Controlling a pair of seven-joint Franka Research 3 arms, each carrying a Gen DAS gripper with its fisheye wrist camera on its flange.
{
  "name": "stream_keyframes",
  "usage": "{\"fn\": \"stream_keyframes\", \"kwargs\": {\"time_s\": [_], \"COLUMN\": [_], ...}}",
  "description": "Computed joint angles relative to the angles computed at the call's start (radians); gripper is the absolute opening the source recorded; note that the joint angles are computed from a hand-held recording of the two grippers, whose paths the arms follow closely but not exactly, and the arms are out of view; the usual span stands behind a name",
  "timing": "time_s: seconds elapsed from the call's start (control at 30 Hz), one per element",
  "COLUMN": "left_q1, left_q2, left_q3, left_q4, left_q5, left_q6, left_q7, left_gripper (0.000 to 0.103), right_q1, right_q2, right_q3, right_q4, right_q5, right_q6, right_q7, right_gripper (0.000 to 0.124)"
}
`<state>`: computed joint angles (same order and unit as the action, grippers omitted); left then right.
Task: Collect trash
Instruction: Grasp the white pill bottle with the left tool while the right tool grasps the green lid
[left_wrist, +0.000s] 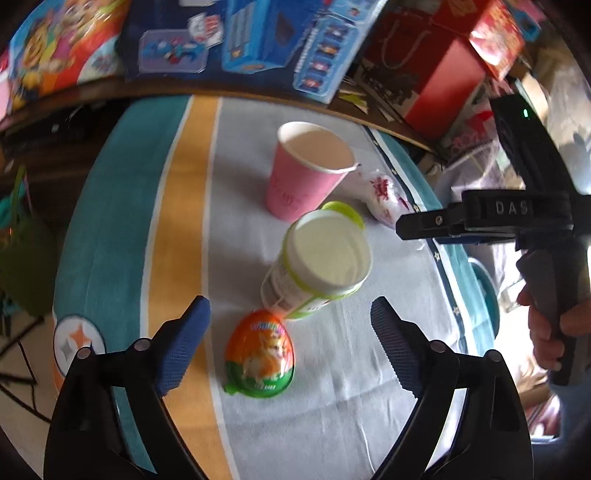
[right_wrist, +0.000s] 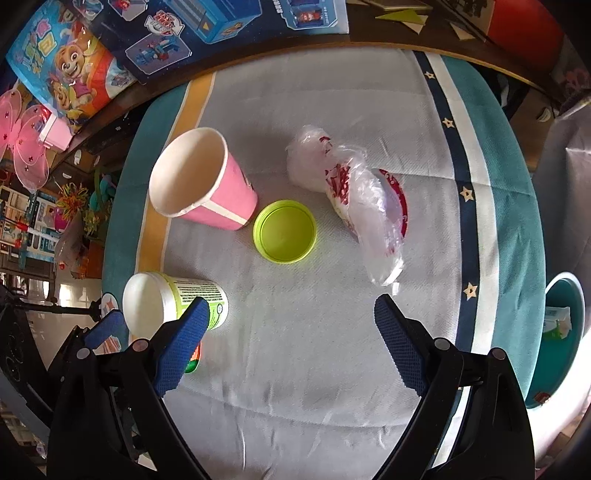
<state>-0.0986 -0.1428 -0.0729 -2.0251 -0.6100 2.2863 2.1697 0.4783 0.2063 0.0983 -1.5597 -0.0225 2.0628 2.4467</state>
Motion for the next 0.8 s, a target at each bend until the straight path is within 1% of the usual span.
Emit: {"fn": "stream_keyframes", "kwargs": {"time_s": [0.1, 0.23, 0.3, 0.37, 0.47, 0.6, 0.7, 0.73, 0.77, 0.8], "left_q1": [-0.016, -0.016, -0.007, 0.005, 0.024, 0.050, 0.063, 0.064, 0.065, 0.065], "left_q2": [0.041, 0.102, 0.127, 0.135, 0.124, 0.097, 0.077, 0.072, 0.064, 0.060], "left_q3": [-0.030, -0.049, -0.053, -0.055, -0.051, -0.030, -0.017, -0.014, -0.012, -0.010], "left_q4": [0.024, 0.061, 0.082, 0.101, 0.107, 0.095, 0.077, 0.070, 0.060, 0.052], "left_q5": [0.060, 0.078, 0.072, 0.061, 0.039, -0.001, -0.023, -0.026, -0.031, -0.037], "left_q6": [0.035, 0.038, 0.012, -0.002, -0.006, -0.016, -0.017, -0.015, -0.008, -0.001], "left_q7": [-0.005, -0.035, -0.048, -0.052, -0.045, -0.049, -0.074, -0.082, -0.087, -0.091], "left_gripper": [0.089, 0.089, 0.056, 0.054, 0.054, 0.054, 0.054, 0.054, 0.054, 0.054], "right_q1": [-0.005, -0.014, -0.018, -0.019, -0.013, 0.002, 0.021, 0.025, 0.031, 0.041], "right_q2": [0.005, 0.019, 0.033, 0.057, 0.104, 0.181, 0.232, 0.245, 0.263, 0.272], "right_q3": [-0.002, -0.004, -0.004, -0.003, -0.006, -0.023, -0.038, -0.041, -0.044, -0.050], "right_q4": [0.009, 0.006, 0.011, 0.030, 0.076, 0.153, 0.210, 0.223, 0.246, 0.256], "right_q5": [0.005, 0.032, 0.051, 0.067, 0.064, 0.038, 0.001, -0.005, -0.015, -0.037], "right_q6": [-0.008, 0.022, 0.036, 0.045, 0.035, -0.005, -0.039, -0.045, -0.062, -0.055], "right_q7": [-0.008, -0.019, -0.029, -0.047, -0.082, -0.097, -0.106, -0.113, -0.122, -0.131], "right_gripper": [0.087, 0.087, 0.085, 0.077, 0.070, 0.070, 0.070, 0.071, 0.075, 0.076]}}
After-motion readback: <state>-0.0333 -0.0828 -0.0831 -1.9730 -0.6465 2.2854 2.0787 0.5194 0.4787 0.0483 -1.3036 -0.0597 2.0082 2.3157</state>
